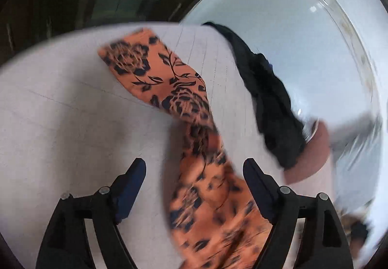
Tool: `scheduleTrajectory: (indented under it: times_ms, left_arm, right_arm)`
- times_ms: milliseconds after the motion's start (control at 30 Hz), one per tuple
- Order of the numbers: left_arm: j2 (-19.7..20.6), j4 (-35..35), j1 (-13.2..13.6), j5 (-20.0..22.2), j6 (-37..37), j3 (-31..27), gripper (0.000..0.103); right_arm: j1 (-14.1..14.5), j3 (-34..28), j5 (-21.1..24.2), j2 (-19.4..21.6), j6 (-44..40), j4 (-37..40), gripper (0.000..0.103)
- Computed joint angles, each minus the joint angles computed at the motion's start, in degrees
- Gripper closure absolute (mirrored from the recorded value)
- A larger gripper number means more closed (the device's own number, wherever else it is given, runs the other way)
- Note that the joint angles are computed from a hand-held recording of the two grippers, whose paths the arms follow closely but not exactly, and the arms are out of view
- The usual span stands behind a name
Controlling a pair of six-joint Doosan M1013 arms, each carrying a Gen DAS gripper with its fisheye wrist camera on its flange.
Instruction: Fold small clothes
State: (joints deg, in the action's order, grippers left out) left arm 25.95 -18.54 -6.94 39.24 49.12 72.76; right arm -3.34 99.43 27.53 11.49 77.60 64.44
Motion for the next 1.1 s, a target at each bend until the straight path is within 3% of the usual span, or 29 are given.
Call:
scheduleTrajectory:
  times_ms: [133, 200, 233, 267, 300, 367, 433, 533, 667, 800, 967, 1000, 1067, 1100]
  left_arm:
    - [2.46, -5.73, 1.01, -3.51, -3.29, -1.14, 0.021]
    - [2.84, -3.19, 0.97, -5.47, -5.03, -1.52, 0.027]
    - [2.91, -0.64, 0.79, -6.30, -6.09, -1.85, 0.049]
    - [3.41, 1.68, 0.72, -5.28, -7.09, -2.90, 0.064]
    - [4.55, 4.30, 0.83, -2.70, -7.84, -4.85, 0.092]
    - [5.27, 9.83, 0.17, 1.06, -9.55, -7.20, 0.095]
    - [4.23, 17.31, -1.28, -0.43, -10.98, -7.29, 0.096]
    - [2.59, 19.12, -3.37, -2.65, -4.35, -7.52, 0.097]
    - [-0.04, 21.72, -8.75, -2.21, 8.81, -8.61, 0.097]
    - [-2.96, 21.73, -16.24, -3.64, 23.25, -7.24, 0.097]
    - [-3.45, 17.55, -26.12, 2.86, 42.93, -5.70, 0.092]
    - [-4.33, 18.21, -27.28, 1.01, 43.55, -3.83, 0.088]
    - [-6.87, 23.42, -29.06, -4.76, 39.13, 1.39, 0.061]
    - [-8.17, 29.15, -29.85, -6.63, 32.55, 4.13, 0.030]
  right_arm:
    - [1.07, -0.49, -1.48, 0.28, 1.03, -3.45, 0.025]
    - [1.43, -0.91, -1.56, 0.52, 1.16, -4.80, 0.025]
    - [1.64, -1.05, -1.73, 0.62, 1.33, -5.51, 0.025]
    - [1.91, -1.25, -1.73, 0.76, 1.73, -6.68, 0.025]
    - [1.98, -1.43, -1.45, 0.88, 1.87, -7.40, 0.025]
    - [2.35, -1.66, -1.56, 0.97, 2.89, -9.54, 0.025]
    - [2.65, -1.55, -2.56, 0.75, 3.62, -10.82, 0.025]
    - [2.84, -1.20, -4.50, 0.10, 4.58, -12.01, 0.025]
    - [2.16, -0.03, -6.85, -1.33, 3.44, -9.15, 0.025]
    - [0.98, 1.18, -8.78, -2.93, 1.76, -5.33, 0.025]
    - [-1.27, 3.22, -11.01, -5.28, -3.31, 3.52, 0.025]
    - [-1.82, 3.61, -11.49, -5.85, -2.90, 3.77, 0.025]
    - [-2.61, 4.29, -12.38, -6.80, -2.05, 3.99, 0.025]
    - [-3.09, 4.67, -12.71, -7.28, -1.85, 3.99, 0.022]
